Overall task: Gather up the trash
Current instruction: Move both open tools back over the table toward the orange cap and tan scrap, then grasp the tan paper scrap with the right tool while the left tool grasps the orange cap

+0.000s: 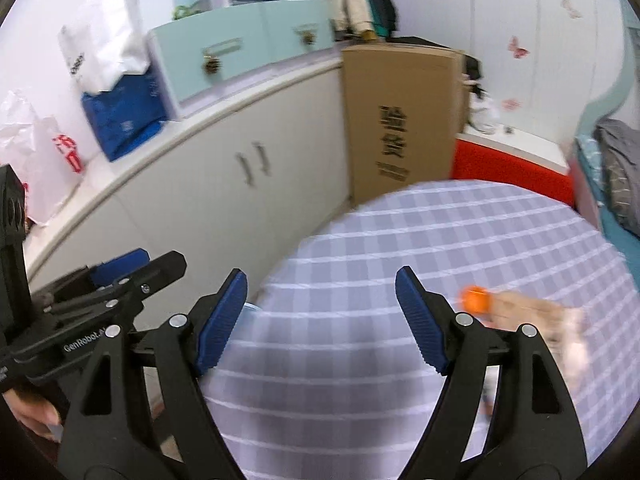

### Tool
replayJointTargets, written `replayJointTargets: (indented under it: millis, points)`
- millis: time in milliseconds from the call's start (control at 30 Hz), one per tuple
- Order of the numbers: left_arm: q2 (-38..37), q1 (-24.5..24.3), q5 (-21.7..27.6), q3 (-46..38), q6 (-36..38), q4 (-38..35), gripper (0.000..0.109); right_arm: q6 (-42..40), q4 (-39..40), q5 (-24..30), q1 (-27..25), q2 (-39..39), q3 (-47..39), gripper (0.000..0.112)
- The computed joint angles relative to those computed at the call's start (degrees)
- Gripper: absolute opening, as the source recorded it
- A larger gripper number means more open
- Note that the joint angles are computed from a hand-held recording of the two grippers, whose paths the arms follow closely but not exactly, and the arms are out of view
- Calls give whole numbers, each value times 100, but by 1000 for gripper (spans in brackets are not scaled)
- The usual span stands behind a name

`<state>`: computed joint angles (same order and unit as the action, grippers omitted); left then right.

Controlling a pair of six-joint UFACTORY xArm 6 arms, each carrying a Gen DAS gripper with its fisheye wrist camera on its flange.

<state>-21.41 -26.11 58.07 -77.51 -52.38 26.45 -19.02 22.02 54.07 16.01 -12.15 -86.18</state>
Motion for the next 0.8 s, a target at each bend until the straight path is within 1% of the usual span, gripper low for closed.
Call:
replayJointTargets:
  millis: [133, 200, 233, 300, 333, 433, 600, 633, 667, 700, 733, 767, 800]
  points:
    - [821, -387, 67, -697, 285, -207, 65, -479, -178, 156, -665, -65, 62, 76]
    - [1148, -524, 181, -978, 369, -228, 65, -617, -275, 267, -892, 50, -26, 75]
    - [1399, -596, 283, -1224, 419, -235, 65, -640, -370, 261, -960, 106, -63, 75]
    - [1693, -611, 349, -1501, 575, -341, 65, -636, -1078, 198, -1028, 315, -173, 74]
    - [1820, -623, 378, -1617, 631, -377, 65, -688, -1255, 179, -1068, 430, -230, 71]
    - [2257, -652, 565, -2039, 807, -480, 65, -833, -1298, 491, -1196, 856, -607, 59]
    - [2741, -603, 662, -2471, 1045, -696, 65, -1103, -1206, 820, -1263, 1288, -934, 58]
    - [2851, -585, 666, -2580, 1095, -742, 65, -1103, -1222, 882, -1269, 1356, -991, 51]
    - [2960, -574, 678, -2691, 1143, -782, 65, -1125, -1194, 947, -1287, 1435, -1047, 37]
    - [3036, -552, 661, -2763, 1190, -825, 65, -1164, -1142, 1009, -1320, 1505, -1103, 28]
    - [3141, -534, 618, -2860, 1261, -904, 65, -1161, -1129, 1020, -1360, 1550, -1130, 22]
    - [3241, -535, 604, -2958, 1293, -944, 65, -1153, -1074, 996, -1372, 1582, -1160, 11]
    - [3305, -540, 589, -3018, 1311, -961, 65, -1197, -930, 986, -1429, 1624, -1206, 9]
